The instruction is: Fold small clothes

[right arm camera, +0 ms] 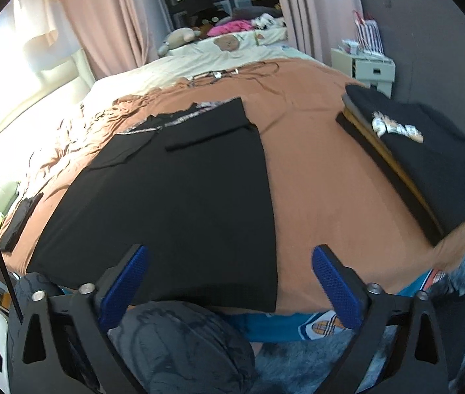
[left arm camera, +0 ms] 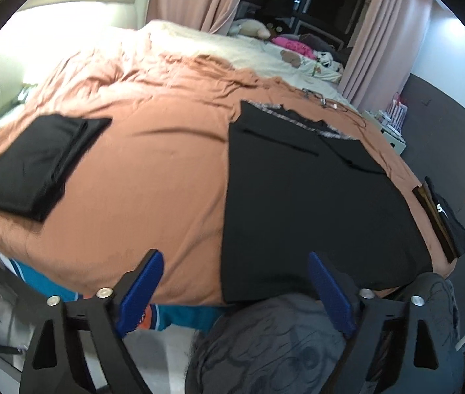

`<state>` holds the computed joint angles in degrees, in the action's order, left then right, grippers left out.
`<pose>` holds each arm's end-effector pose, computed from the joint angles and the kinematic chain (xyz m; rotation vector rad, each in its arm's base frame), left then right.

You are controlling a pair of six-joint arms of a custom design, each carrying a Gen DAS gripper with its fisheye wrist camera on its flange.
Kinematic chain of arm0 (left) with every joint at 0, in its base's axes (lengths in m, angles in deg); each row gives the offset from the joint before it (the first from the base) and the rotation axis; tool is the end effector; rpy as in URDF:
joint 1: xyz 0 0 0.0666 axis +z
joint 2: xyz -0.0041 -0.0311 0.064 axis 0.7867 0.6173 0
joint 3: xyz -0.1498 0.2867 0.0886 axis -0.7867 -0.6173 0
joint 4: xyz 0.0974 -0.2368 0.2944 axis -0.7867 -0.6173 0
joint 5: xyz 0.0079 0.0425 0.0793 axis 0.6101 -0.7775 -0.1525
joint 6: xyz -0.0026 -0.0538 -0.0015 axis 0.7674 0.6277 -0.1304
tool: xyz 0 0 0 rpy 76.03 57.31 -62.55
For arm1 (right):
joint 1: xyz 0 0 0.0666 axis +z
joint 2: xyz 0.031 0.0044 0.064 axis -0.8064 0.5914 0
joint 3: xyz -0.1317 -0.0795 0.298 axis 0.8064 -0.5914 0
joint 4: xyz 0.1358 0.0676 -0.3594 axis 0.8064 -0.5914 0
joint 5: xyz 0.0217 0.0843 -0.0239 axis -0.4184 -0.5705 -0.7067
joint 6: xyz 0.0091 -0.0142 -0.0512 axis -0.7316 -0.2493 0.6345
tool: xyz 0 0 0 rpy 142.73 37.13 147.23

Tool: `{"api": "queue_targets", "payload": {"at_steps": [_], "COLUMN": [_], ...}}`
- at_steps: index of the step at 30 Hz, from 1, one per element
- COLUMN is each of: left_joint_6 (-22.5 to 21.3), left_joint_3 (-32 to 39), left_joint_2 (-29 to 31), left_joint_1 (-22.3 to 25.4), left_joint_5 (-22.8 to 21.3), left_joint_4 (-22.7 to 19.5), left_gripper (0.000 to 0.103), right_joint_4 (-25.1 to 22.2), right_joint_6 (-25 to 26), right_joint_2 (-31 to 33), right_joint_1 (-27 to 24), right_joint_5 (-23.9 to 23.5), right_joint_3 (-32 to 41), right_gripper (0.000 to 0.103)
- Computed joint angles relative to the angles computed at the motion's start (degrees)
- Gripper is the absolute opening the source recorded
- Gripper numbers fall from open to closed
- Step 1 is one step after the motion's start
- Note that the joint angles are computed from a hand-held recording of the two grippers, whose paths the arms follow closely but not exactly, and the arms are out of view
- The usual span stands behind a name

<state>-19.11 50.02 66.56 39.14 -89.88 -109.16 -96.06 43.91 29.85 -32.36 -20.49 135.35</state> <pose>0.3663 -0.0785 0.5930 -0.4184 2.3114 -0.2177 0.4170 0.1590 0.6218 0.0045 2.2026 0.2829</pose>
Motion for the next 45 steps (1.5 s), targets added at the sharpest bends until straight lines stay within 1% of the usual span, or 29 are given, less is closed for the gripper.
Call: {"api": "queue_targets", "payload": {"at_steps": [1,3,7,9,11,14,19,22,24,26,29,31,32,33,35,38,40,42,43,45], "left_joint_6": [0.74,1.86,2.92,3.94,5.44,6.79,8.74,9.75,11.40,13.12,14.95,16.05,16.69,16.77,15.81,16.25,16.25,16.29,16.26,15.49], "left_joint_3": [-1.45,-3.70,-7.50,-9.35,-11.26,-13.59,-15.35,-15.52,-16.25,-16.78,-17.52,-18.09,-18.35,-18.44,-17.54,-16.98,-17.10,-16.89,-16.96,-16.45], "left_joint_2": [-0.63,-1.63,-3.09,-3.66,-4.32,-5.07,-4.79,-3.97,-3.83,-3.69,-3.45,-3.36,-3.31,-3.32,-2.83,-2.96,-3.68,-3.52,-3.52,-2.77], "left_joint_1": [0.59,1.63,2.91,3.54,4.36,4.66,4.52,4.63,5.15,5.44,5.42,5.33,5.29,5.14,4.50,4.53,4.66,4.96,5.11,5.04], "left_joint_5": [0.86,2.33,4.33,5.85,8.13,10.40,14.55,16.31,18.59,20.27,22.17,23.06,23.63,23.40,21.17,19.16,17.57,17.68,18.16,18.11], "left_joint_4": [0.54,1.40,3.04,4.03,5.36,7.63,10.69,11.05,12.16,12.92,13.93,14.59,14.93,14.74,13.18,11.75,11.39,11.42,11.45,10.12], "left_gripper": [0.081,0.072,0.068,0.058,0.057,0.055,0.055,0.048,0.041,0.039,0.034,0.033,0.032,0.030,0.030,0.030,0.030,0.030,0.031,0.032], "right_joint_4": [-0.02,0.27,1.76,2.31,3.53,5.92,8.41,9.18,9.74,10.54,11.34,11.83,12.08,12.28,12.75,13.80,15.58,17.27,18.45,20.92], "right_joint_6": [-0.10,-0.07,-1.23,-2.09,-3.25,-5.13,-7.05,-7.50,-8.14,-8.98,-10.08,-10.16,-10.07,-9.98,-10.09,-11.61,-12.46,-13.31,-13.18,-12.03], "right_joint_2": [0.11,0.22,-0.03,-0.08,-0.29,-1.08,-1.13,-0.54,-0.13,0.09,1.11,1.58,1.76,1.74,1.22,-0.48,-2.43,-3.87,-4.60,-6.04], "right_joint_1": [0.01,-0.13,-0.68,-1.35,-2.52,-4.42,-6.53,-7.67,-8.16,-8.69,-9.33,-9.63,-9.83,-10.00,-10.12,-10.10,-10.00,-9.54,-9.57,-9.52], "right_joint_5": [0.20,0.22,-2.08,-3.42,-5.85,-9.45,-12.89,-15.41,-17.08,-19.12,-21.36,-21.96,-22.03,-21.97,-21.32,-20.38,-20.57,-21.89,-22.51,-22.73], "right_joint_3": [-0.12,-1.08,-3.81,-4.88,-6.17,-8.49,-10.81,-11.32,-11.80,-12.56,-12.48,-12.54,-12.61,-12.83,-13.59,-15.71,-18.06,-20.02,-21.21,-23.43], "right_gripper": [0.094,0.091,0.087,0.084,0.082,0.081,0.080,0.075,0.072,0.067,0.065,0.065,0.065,0.065,0.065,0.065,0.066,0.071,0.071,0.071]}}
